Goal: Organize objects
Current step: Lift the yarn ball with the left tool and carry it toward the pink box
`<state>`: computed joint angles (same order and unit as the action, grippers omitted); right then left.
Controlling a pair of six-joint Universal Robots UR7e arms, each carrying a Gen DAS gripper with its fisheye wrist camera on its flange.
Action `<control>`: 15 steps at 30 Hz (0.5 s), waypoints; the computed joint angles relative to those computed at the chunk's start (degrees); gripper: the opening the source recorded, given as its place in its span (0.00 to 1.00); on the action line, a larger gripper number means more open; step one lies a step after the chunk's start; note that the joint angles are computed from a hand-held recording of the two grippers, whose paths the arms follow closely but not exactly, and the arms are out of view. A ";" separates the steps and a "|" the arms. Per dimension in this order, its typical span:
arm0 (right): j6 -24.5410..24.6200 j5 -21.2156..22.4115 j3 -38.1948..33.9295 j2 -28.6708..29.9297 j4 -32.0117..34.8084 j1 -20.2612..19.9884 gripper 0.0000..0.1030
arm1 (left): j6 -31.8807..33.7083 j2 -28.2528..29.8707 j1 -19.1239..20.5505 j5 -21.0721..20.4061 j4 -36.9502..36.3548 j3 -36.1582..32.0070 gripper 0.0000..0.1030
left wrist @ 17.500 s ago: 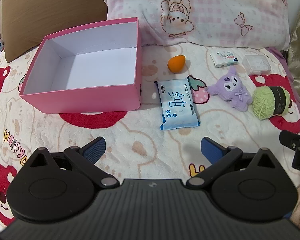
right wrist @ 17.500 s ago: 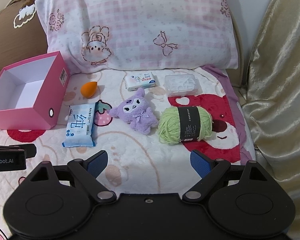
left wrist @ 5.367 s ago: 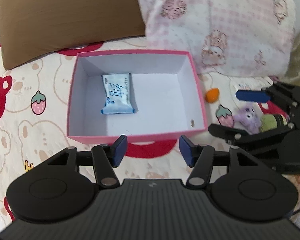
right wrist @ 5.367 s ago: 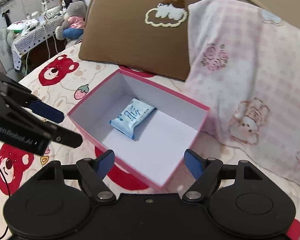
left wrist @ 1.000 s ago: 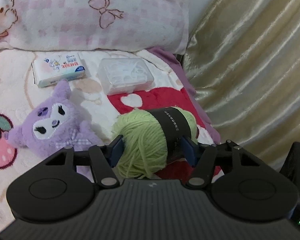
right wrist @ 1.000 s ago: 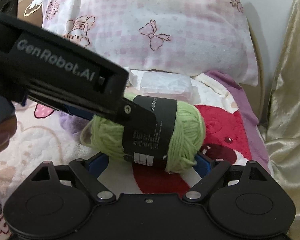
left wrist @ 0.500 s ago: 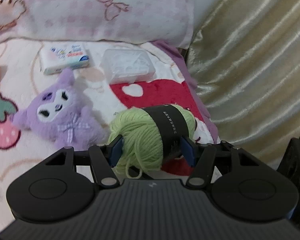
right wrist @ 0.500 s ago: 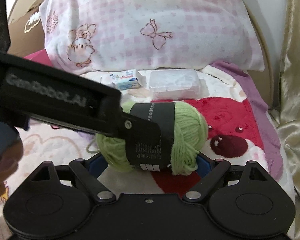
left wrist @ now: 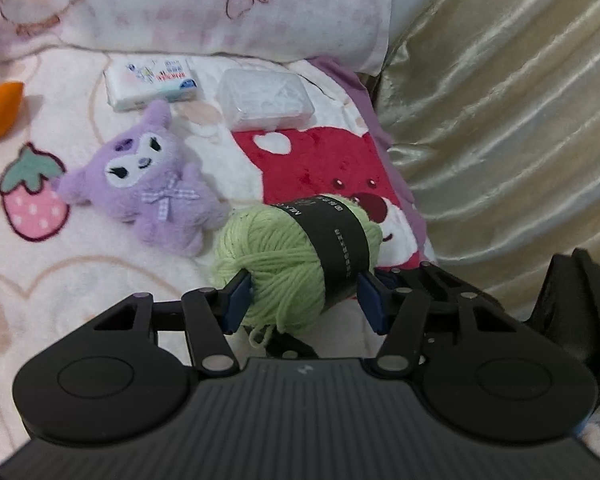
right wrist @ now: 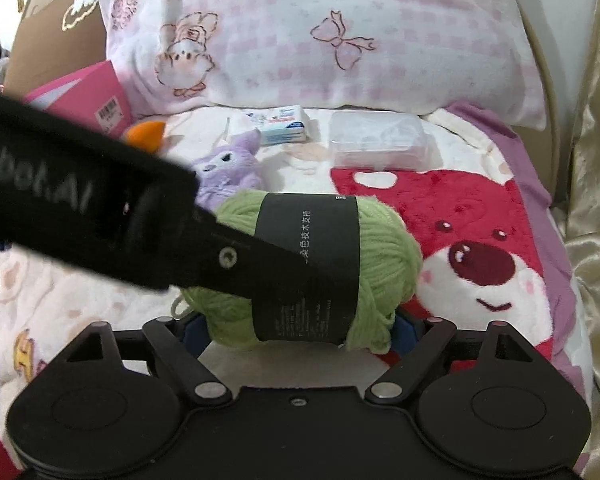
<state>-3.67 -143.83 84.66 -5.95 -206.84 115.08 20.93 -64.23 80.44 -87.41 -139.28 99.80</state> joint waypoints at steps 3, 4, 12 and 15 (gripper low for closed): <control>0.32 1.12 0.32 -0.17 0.07 0.22 0.83 | 1.05 -1.18 -0.12 1.01 -0.27 0.93 0.51; 0.17 1.25 0.15 -0.07 0.32 0.36 0.83 | 0.94 -1.46 -0.09 1.27 0.11 0.91 0.51; 1.33 0.15 -2.22 0.77 5.73 1.67 0.81 | -3.66 -1.94 1.37 1.17 3.58 -0.70 0.51; 3.45 1.39 -1.34 -0.03 6.09 1.75 0.81 | -3.32 -2.42 1.29 1.38 3.55 -0.46 0.51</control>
<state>-0.22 -142.45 83.32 -5.98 -200.75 116.83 17.60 -66.64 81.73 -86.03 -135.73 99.34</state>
